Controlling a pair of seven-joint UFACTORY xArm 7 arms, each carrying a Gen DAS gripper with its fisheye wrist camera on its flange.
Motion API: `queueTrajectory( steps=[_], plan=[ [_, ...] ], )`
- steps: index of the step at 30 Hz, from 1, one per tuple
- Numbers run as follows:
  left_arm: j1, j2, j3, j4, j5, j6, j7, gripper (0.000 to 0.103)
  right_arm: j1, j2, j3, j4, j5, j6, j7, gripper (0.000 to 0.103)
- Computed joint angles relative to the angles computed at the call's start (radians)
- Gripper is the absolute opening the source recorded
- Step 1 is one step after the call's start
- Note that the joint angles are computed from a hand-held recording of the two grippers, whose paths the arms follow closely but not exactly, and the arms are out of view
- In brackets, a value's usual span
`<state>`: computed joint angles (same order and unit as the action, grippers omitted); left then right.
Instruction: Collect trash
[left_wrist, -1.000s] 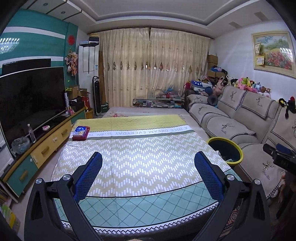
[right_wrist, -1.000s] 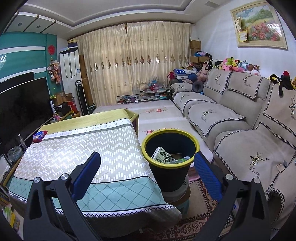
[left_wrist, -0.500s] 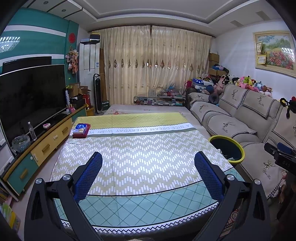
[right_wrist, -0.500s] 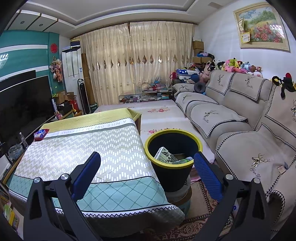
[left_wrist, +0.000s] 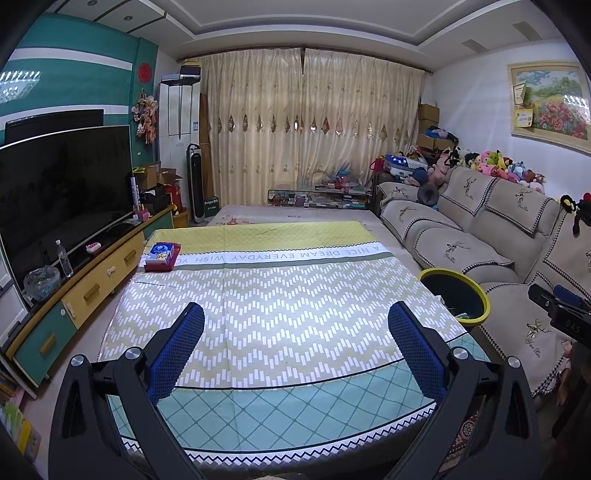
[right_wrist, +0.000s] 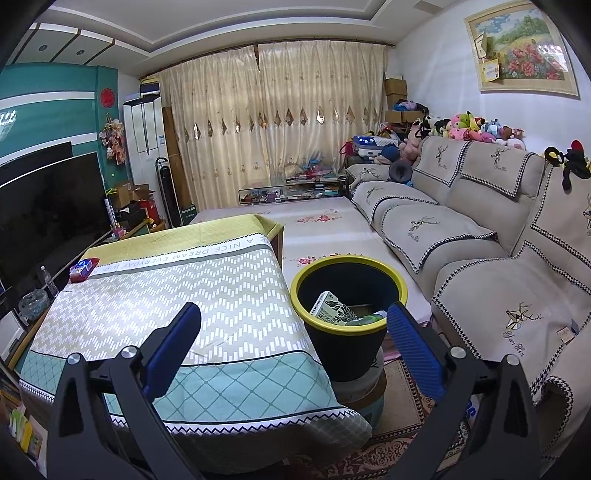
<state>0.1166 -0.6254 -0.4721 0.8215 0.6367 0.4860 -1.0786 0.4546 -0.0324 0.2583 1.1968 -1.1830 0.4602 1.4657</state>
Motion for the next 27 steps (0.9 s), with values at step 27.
queueTrajectory(
  steps=[27],
  plan=[
    [-0.008,0.027,-0.005,0.007,0.032,0.003,-0.035,0.098,0.019,0.036,-0.017,0.016,-0.022,-0.003,0.027,0.096]
  ],
)
